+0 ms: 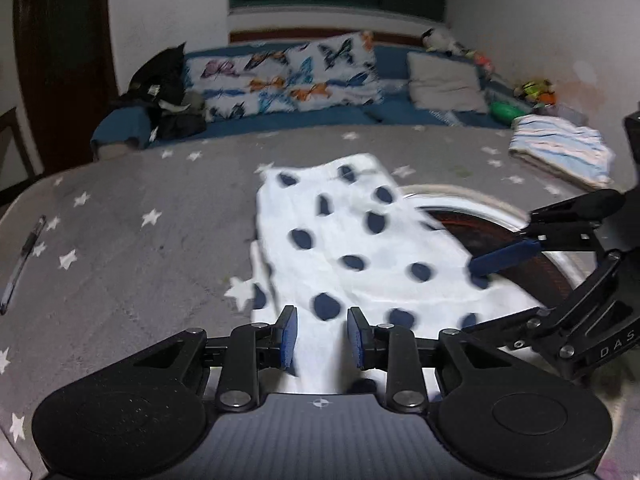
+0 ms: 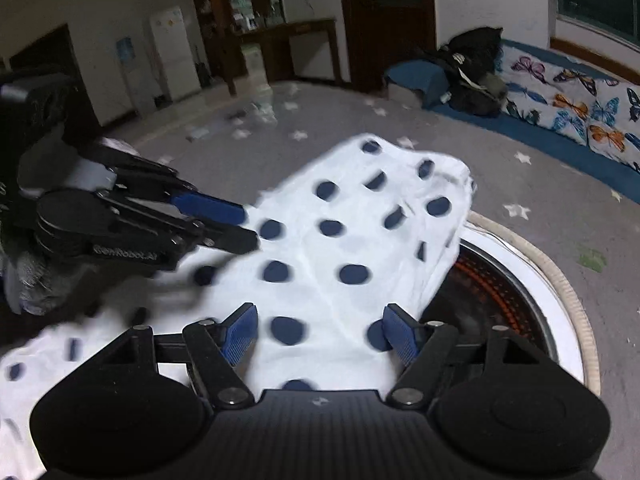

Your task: Fold clothes

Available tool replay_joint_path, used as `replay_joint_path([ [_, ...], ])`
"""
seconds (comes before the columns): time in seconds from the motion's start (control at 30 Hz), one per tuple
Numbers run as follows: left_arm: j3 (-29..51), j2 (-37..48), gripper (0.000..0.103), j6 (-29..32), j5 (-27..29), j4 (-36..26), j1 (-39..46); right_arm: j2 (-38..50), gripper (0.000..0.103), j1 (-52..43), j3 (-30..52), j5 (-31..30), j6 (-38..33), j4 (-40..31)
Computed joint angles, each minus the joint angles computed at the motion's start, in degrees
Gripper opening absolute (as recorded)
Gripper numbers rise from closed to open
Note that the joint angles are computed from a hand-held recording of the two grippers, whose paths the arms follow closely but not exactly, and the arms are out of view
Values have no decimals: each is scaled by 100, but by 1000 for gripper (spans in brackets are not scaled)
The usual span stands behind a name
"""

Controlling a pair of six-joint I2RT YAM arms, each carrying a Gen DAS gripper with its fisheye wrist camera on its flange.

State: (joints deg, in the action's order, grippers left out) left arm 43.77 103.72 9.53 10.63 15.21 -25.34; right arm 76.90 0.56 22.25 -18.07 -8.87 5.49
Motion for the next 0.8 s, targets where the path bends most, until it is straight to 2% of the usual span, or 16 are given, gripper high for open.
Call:
replay_joint_path([
  [0.27,19,34,31,-65,37,94,195,637,71,-455,721,-136,10,16],
  [0.43,-200,-165,31,-130,169,125,292,1783,71,-536,1597,233,353,440],
  [0.57,-304,-263,37,-85,203,101,399,2594,71,-516,2301,489,515,587],
  [0.8,-309,-251,45,-136,143,153,415,3001,64,-289,2576,866,507,884],
])
